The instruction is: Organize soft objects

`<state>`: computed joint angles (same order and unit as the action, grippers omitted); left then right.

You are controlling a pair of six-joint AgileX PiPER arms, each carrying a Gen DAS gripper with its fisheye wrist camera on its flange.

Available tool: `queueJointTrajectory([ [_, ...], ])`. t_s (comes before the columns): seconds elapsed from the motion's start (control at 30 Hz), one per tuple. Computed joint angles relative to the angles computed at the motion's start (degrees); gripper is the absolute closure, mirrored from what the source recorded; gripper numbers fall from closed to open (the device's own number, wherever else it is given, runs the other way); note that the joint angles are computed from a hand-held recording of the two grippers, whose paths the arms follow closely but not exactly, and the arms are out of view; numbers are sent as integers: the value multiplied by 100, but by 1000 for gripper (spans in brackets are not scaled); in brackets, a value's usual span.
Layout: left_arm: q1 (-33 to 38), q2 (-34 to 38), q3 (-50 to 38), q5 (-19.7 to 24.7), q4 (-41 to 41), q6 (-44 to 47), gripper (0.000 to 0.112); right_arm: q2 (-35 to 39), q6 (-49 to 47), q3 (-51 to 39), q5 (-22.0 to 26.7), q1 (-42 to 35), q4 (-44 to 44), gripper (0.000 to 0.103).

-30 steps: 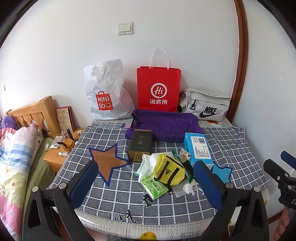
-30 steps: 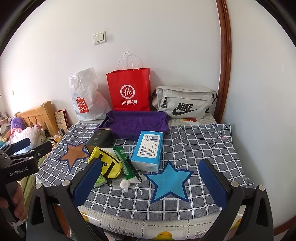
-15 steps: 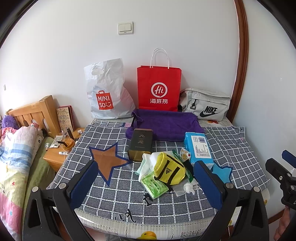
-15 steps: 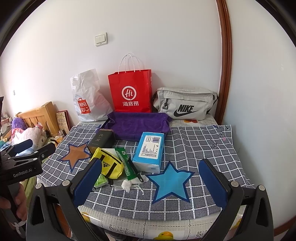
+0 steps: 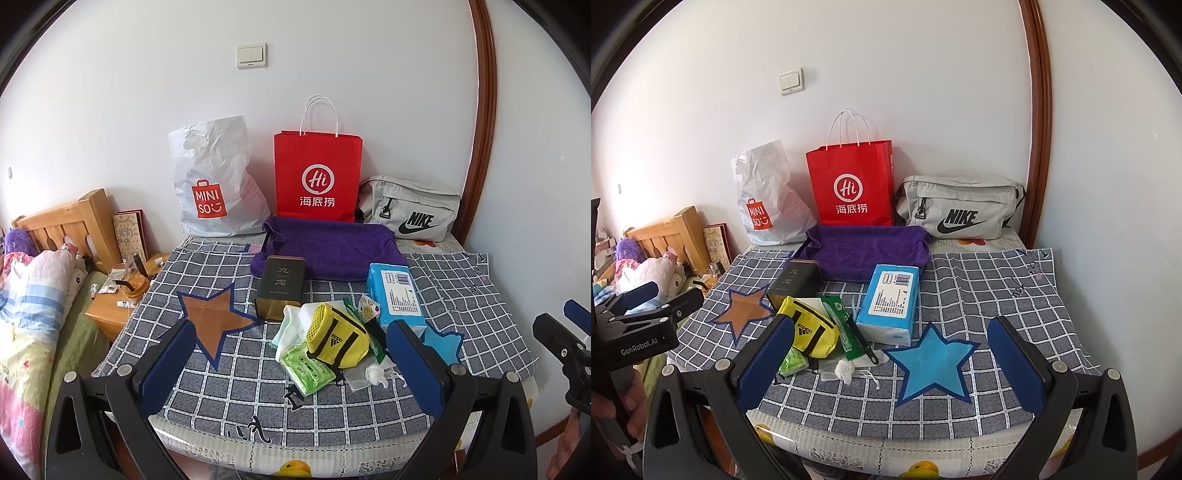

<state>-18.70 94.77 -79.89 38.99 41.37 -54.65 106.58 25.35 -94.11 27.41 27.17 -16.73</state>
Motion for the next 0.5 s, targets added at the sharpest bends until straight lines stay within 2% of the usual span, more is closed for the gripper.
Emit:
queueJointTrajectory([
  [0.5,-13,-20,36,-19,35,-46,9,-99,30,197,-152,-18,9,0],
])
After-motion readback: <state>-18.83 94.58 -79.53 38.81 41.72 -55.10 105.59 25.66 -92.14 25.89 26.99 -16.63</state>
